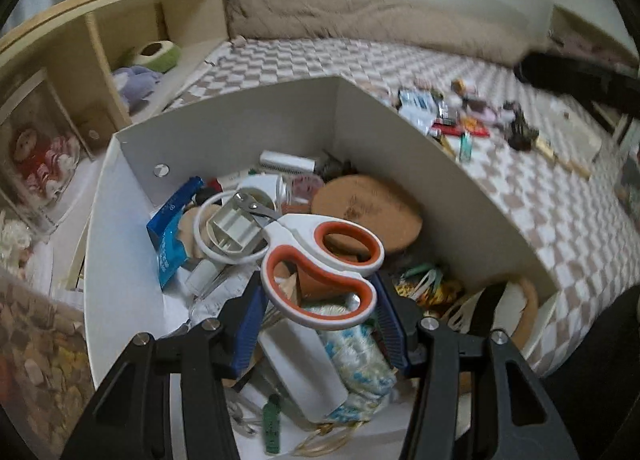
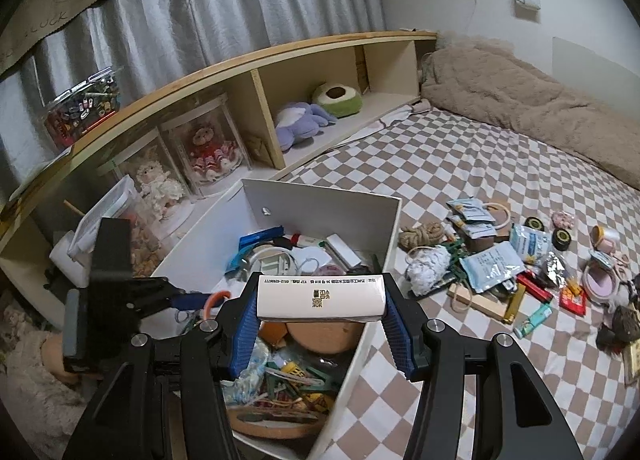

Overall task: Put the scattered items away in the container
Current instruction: 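Open the left tool to drop the scissors while the right tool releases the small box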

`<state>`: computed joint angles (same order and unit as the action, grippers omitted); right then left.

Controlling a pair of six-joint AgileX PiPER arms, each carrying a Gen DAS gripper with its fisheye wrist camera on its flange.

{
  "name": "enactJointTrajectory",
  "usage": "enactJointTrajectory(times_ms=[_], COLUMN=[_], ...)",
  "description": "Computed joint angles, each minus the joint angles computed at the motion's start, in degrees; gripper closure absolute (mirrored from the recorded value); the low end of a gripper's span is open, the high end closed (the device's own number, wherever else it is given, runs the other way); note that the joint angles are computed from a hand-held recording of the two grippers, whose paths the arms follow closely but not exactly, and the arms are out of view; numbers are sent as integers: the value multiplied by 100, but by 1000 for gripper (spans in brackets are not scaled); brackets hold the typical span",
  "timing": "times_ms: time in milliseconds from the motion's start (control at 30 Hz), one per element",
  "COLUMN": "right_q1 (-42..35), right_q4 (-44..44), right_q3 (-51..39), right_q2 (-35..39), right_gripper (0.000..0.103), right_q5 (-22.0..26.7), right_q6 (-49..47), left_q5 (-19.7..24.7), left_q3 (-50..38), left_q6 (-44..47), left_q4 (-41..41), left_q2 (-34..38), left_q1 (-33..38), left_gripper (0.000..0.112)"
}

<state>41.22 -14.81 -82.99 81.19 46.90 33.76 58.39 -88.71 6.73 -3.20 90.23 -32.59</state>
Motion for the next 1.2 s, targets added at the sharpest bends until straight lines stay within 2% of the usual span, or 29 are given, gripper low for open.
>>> enactJointTrajectory(times_ms=[167, 567, 600, 633, 733, 967, 1100, 1200], right_q1=[-55, -232, -267, -310, -446, -654, -783, -842], right_q4=[207, 762, 847, 935, 1215, 1652, 2041, 2264], right_q3=[-313, -1232, -1303, -1368, -1577, -2585, -3792, -4931], right_q2=[291, 1047, 1110, 1176, 1390, 2271, 3184, 3974], right_gripper=[47, 47, 47, 47, 47, 47, 47, 47], right_q5=[12, 229, 247, 256, 302, 795, 1434, 1941], right_q6=[-253, -904, -968, -1026, -1190, -1461, -1431, -1251], left_q5=[453, 1097, 1099, 1093, 1094, 703, 353, 281], left_q3=[-99, -208, -225, -231, -197, 166, 406, 543], left_q6=[525, 1350, 1344, 1349, 1476, 1661, 1648, 1795], left_q4=[-453, -1135, -1145, -1181, -1438, -1757, -1784, -2036], left_q2=[58, 212, 233, 246, 207, -151, -348, -478], left_q1=[84, 368, 391, 424, 558, 921, 1111, 1273], left_gripper=[60, 58, 54, 45, 34, 31, 31, 31])
